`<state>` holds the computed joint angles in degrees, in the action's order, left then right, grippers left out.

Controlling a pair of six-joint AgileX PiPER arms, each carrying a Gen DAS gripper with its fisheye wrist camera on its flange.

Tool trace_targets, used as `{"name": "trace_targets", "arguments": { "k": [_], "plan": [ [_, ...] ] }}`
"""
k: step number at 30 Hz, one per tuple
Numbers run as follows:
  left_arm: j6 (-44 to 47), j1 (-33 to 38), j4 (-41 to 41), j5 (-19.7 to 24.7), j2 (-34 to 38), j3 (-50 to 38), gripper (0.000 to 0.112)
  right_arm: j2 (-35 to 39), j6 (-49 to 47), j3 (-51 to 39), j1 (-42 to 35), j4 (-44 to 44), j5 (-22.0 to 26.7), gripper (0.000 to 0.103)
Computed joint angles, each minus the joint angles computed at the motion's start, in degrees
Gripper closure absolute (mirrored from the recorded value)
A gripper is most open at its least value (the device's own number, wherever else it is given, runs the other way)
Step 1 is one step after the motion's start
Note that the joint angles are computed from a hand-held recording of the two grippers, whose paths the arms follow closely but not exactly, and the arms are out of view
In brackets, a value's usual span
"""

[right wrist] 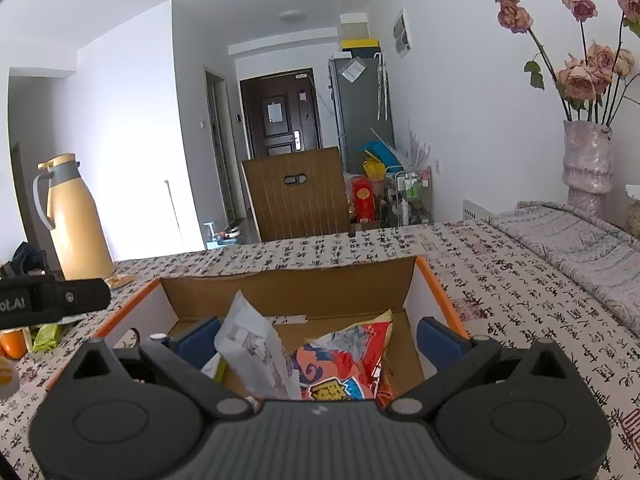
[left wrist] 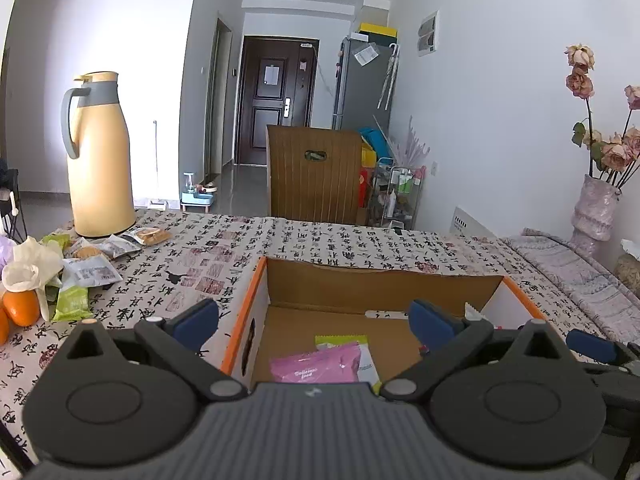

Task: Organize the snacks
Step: 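Carry both packets into the cardboard box and open both tools, then withdraw both tools from the box toward the white packets on the table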

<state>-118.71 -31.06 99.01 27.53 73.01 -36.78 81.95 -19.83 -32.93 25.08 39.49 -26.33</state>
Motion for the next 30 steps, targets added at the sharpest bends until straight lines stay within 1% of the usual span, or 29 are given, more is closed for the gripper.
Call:
{"name": "trace_targets", "arguments": {
  "k": [8,16,23,30],
  "plan": [
    [6.52,-1.7,-6.19,1.53,-2.3,-1.03,0.009,-3.71,-8.03,0.84,1.36,7.82,-0.97,0.0],
    [13.8,-5.54,-12.98,5.68,-6.46,0.09,0.009,-9.45,-17.31,4.25,3.07,18.0,-1.68,0.0],
    [17.76,-11.31,-17.89,11.38,-11.73,2.74,0.009,-15.95,-25.82,8.59,6.27,27.62,-2.86,0.0],
    [18.6,-18.53,-22.11,17.8,-16.51,6.63,0.009,-21.74,-34.18,13.15,11.1,38.24,-4.46,0.0]
  ]
}}
